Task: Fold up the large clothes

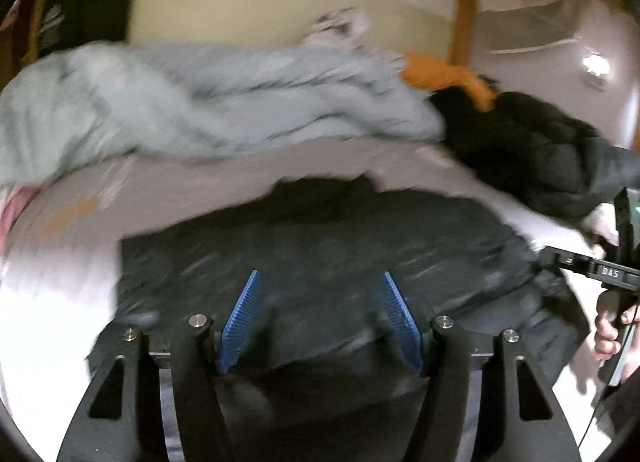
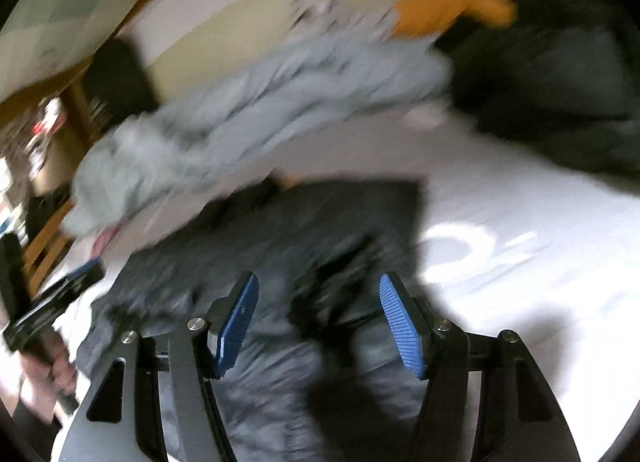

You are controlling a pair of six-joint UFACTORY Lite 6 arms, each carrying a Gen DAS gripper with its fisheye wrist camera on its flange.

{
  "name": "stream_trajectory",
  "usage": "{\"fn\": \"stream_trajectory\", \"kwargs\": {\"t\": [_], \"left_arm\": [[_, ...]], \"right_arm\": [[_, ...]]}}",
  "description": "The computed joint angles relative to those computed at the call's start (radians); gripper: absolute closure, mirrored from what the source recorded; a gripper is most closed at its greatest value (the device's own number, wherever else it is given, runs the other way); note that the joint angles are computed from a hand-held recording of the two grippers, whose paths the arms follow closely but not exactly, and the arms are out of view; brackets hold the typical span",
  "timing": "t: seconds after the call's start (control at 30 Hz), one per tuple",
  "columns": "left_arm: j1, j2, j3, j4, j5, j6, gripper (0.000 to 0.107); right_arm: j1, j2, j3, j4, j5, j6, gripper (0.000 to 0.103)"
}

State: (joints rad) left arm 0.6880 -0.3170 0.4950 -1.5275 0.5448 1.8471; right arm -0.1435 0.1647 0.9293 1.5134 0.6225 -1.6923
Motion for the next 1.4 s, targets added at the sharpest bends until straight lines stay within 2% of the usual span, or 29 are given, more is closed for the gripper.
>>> {"fn": "stream_trajectory", "kwargs": {"t": [0.07,0.13,0.17,0.2,0.27,0.37,0.47,0.53,0.6,0.63,0.7,0.87,0.9,0.97,1.0,1.03,1.1,1.17,1.27,1.33,1.37,1.4], "left_arm": [[0.064,0.075,0.025,0.045,-0.027,0.003,0.045],[0.083,0.185,0.065,0.073,-0.117,0.006,0.046],[0.082,0.239,0.082,0.058,-0.159,0.022,0.046],[0.098,0.285,0.095,0.009,-0.166,0.071,0.046],[0.127,0.355,0.124,-0.063,-0.156,0.134,0.050],[0.113,0.433,0.171,-0.143,-0.179,0.202,0.051],[0.036,0.496,0.216,-0.221,-0.268,0.250,0.051],[0.005,0.526,0.234,-0.299,-0.292,0.316,0.051],[0.001,0.533,0.237,-0.343,-0.286,0.354,0.051],[0.011,0.532,0.232,-0.361,-0.268,0.374,0.051],[0.048,0.511,0.208,-0.370,-0.211,0.402,0.051],[0.184,0.343,0.076,-0.312,-0.062,0.444,0.049],[0.227,0.289,0.041,-0.287,-0.026,0.450,0.047],[0.303,0.210,0.003,-0.211,0.038,0.418,0.041],[0.349,0.172,-0.011,-0.159,0.071,0.387,0.034],[0.382,0.146,-0.017,-0.118,0.089,0.357,0.025],[0.440,0.135,-0.007,-0.063,0.117,0.321,0.017],[0.494,0.151,0.009,-0.013,0.134,0.290,0.013],[0.534,0.261,0.063,0.062,0.148,0.252,0.012],[0.533,0.353,0.098,0.097,0.140,0.243,0.013],[0.524,0.412,0.131,0.151,0.145,0.213,0.016],[0.521,0.452,0.152,0.184,0.157,0.202,0.027]], "right_arm": [[0.091,0.049,0.041,-0.084,-0.117,0.089,0.039],[0.149,0.095,0.068,-0.102,-0.211,0.115,0.058],[0.164,0.124,0.093,-0.132,-0.224,0.143,0.071],[0.180,0.163,0.132,-0.187,-0.237,0.199,0.080],[0.204,0.194,0.174,-0.192,-0.274,0.201,0.089],[0.235,0.190,0.195,-0.141,-0.338,0.134,0.090],[0.293,0.263,0.300,-0.377,-0.427,0.356,0.090],[0.298,0.341,0.367,-0.585,-0.428,0.561,0.090],[0.287,0.399,0.411,-0.667,-0.409,0.653,0.090],[0.283,0.401,0.412,-0.645,-0.406,0.637,0.090],[0.272,0.376,0.388,-0.535,-0.409,0.519,0.085],[0.271,0.219,0.238,-0.044,-0.535,0.004,0.065],[0.266,0.181,0.209,0.060,-0.533,-0.101,0.056],[0.242,0.120,0.152,0.256,-0.487,-0.300,0.044],[0.231,0.079,0.114,0.308,-0.464,-0.352,0.039],[0.221,0.037,0.078,0.324,-0.451,-0.370,0.037],[0.195,-0.046,0.006,0.324,-0.430,-0.374,0.024],[0.142,-0.106,-0.042,0.216,-0.387,-0.259,0.018],[0.048,-0.142,-0.085,0.084,-0.334,-0.104,0.018],[0.009,-0.144,-0.112,0.097,-0.334,-0.127,0.018],[-0.005,-0.132,-0.115,0.087,-0.341,-0.124,0.018],[-0.013,-0.104,-0.105,0.038,-0.346,-0.080,0.018]]}}
